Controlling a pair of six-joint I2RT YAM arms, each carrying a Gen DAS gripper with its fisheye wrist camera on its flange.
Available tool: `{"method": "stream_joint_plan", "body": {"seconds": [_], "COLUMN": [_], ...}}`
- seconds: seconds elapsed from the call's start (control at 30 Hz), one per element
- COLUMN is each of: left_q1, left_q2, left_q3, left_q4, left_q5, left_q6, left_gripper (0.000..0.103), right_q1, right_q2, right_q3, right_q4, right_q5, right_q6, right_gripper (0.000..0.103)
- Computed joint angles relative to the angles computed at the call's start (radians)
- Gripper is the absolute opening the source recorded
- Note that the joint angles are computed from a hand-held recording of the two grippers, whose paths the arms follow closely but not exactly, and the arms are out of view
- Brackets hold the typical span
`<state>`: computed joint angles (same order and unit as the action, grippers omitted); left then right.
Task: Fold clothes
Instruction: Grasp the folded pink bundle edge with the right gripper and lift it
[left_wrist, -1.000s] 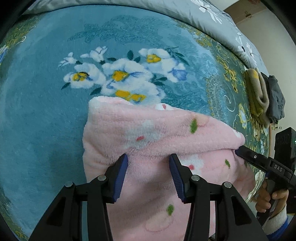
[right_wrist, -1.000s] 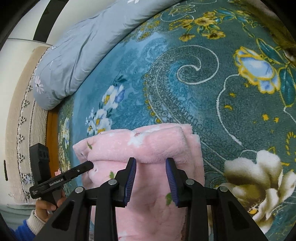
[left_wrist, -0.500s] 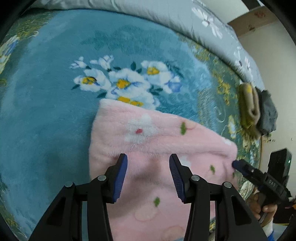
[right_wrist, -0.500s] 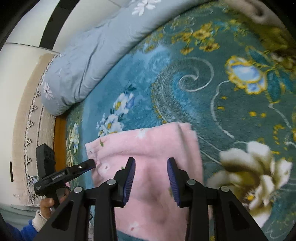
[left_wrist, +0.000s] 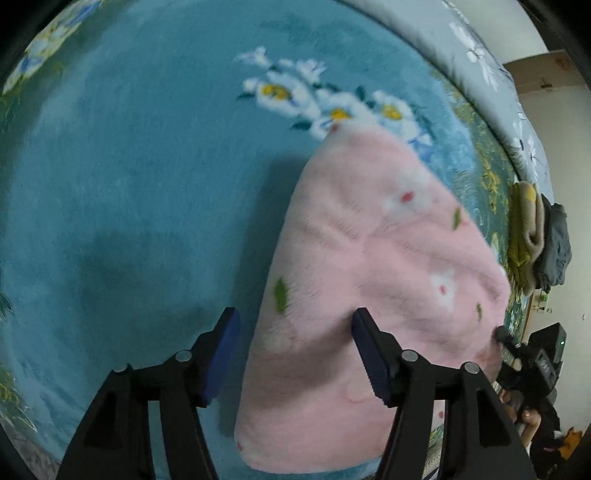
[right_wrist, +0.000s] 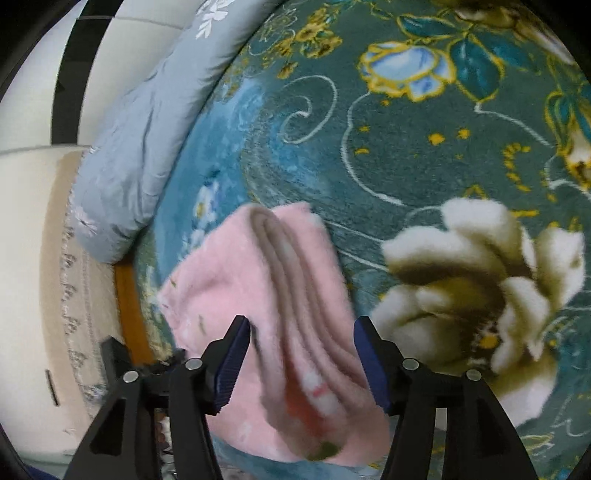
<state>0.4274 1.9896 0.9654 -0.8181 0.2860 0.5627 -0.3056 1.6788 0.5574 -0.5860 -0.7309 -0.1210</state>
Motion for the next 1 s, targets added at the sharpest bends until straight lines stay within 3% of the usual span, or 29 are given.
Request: {"method": "stream_joint_plan", "body": {"seconds": [0.3, 0.37, 0.53, 0.8, 1.0], "left_q1": [-0.011, -0.016, -0.015, 0.022, 0.051], "left_q2": [0.079, 0.101, 0.128, 0.167, 0.169], "left_q3": [0.015, 0.035, 0.032, 0.03, 0.032], "left_q4": [0.014, -0.009, -0.017, -0.007, -0.023], "left_q5": [-0.001, -0.031, 0.002, 0.046, 0.064], "left_q6": [0.023, 0.119, 0.161, 0.217, 0.254], "left_gripper": [0.075, 0.075, 0.075, 0.075, 0.073], "right_q1": [-0.013, -0.012, -0.008, 0.017, 0.069], "right_q2": [0.21, 0.245, 0.372, 0.381, 0.335], "right_q3": [0.052, 0.055, 0.101, 0.097, 0.053], "right_q4": [0.036, 0.049, 0.047, 0.087, 0.177], "right_q5": [-0.029, -0.057, -0.125, -0.131, -0.118], "right_q6": [-0.06, -0.071, -0.083, -0.032, 0.079], "right_gripper": [0.072, 0.072, 0.073, 0.073, 0.073]}}
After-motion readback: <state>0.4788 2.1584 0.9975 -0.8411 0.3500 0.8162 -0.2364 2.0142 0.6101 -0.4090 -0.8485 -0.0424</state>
